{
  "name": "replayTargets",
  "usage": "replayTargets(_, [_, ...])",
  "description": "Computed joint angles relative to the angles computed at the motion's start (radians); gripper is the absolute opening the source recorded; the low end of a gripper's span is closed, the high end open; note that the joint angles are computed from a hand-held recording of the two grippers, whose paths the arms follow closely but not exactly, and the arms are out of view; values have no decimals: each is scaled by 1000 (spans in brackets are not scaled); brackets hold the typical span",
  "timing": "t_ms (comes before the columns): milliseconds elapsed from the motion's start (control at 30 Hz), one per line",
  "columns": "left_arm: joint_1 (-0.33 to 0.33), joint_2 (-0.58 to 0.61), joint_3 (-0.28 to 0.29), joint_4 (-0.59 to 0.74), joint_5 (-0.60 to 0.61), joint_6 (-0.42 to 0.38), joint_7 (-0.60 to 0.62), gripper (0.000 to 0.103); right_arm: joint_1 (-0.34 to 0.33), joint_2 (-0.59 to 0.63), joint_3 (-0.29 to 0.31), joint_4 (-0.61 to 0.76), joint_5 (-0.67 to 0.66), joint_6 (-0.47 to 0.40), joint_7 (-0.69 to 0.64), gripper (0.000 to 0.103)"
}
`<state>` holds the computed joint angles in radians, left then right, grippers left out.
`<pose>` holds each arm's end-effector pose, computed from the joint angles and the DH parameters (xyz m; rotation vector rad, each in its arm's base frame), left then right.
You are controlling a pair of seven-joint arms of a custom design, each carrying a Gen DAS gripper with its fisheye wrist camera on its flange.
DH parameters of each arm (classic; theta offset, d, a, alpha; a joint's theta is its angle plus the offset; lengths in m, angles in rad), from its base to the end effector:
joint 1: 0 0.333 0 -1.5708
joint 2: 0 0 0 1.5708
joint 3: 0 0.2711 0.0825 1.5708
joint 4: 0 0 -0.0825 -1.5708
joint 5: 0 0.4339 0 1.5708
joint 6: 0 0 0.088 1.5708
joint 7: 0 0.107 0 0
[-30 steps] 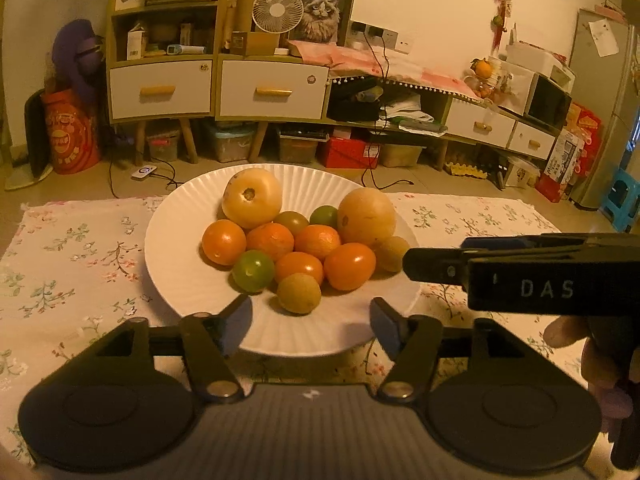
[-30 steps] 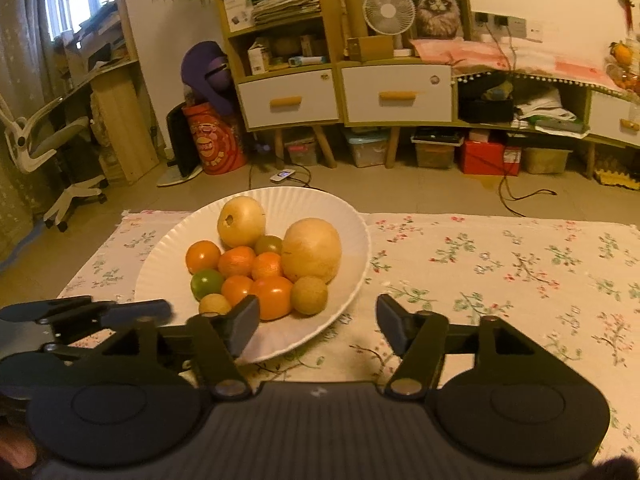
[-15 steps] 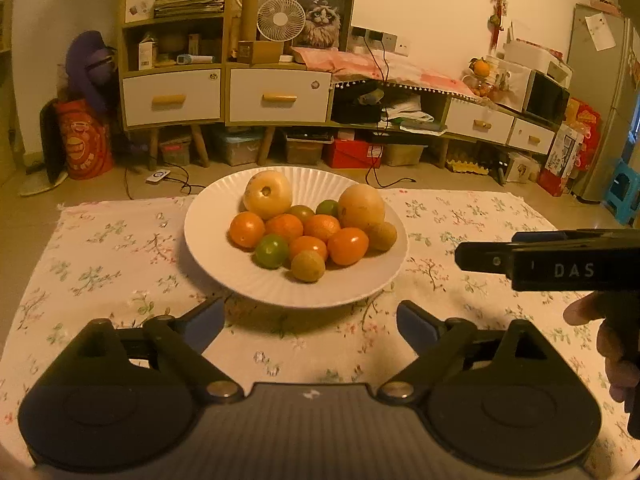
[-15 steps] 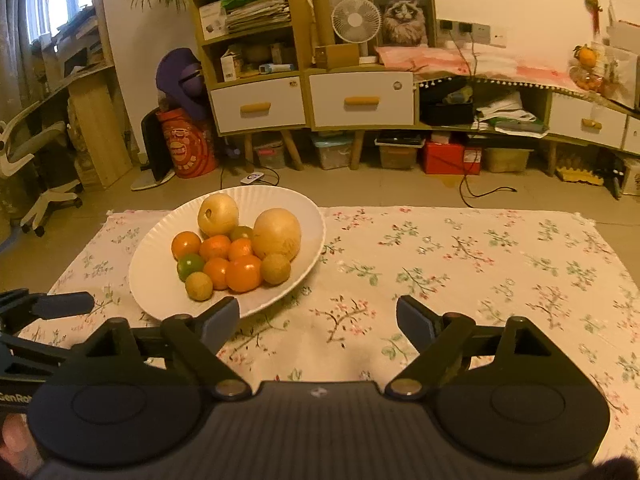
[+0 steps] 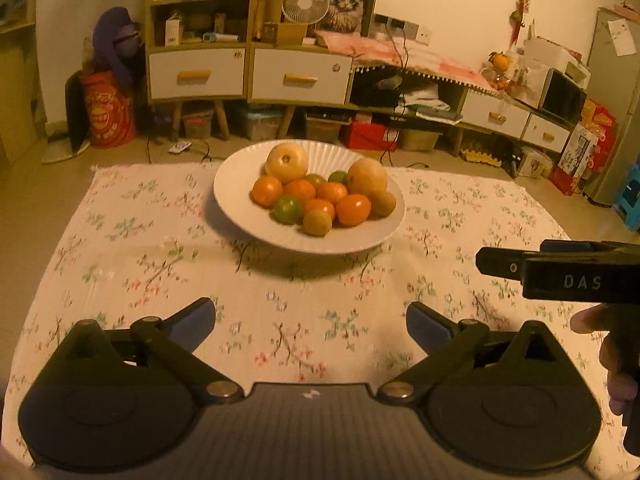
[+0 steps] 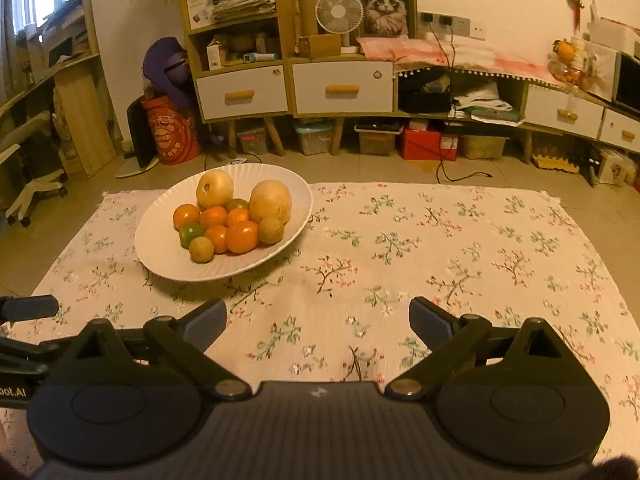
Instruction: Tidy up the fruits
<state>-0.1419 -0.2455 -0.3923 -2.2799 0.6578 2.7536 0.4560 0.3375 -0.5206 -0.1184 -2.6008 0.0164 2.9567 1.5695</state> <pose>0.4792 -0.3186 0.4524 -1.7859 1.7357 -0.8781 0.4832 0.1063 0.4670 -1.8108 1.4900 -0.6145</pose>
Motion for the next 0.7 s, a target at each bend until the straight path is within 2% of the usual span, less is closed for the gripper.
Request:
replayTargets(133, [-22,-16,5,-6,-53,-42,31,97,-55,-34,71,-23,-57,-22,52,99])
replayTargets(333, [-53,-32,12,4,-141,-133,102,97,-54,-85,90,-37,-97,-86,88,102])
replayTargets(633, [-65,-23,10,52,-176,-282,61,97,-125,-83,171,-19,-202,-162,219,103])
replayTargets(700, [-66,-15,8,66,-160,-303,48,97,-123,-66,170,-1,-212,-191,241,103])
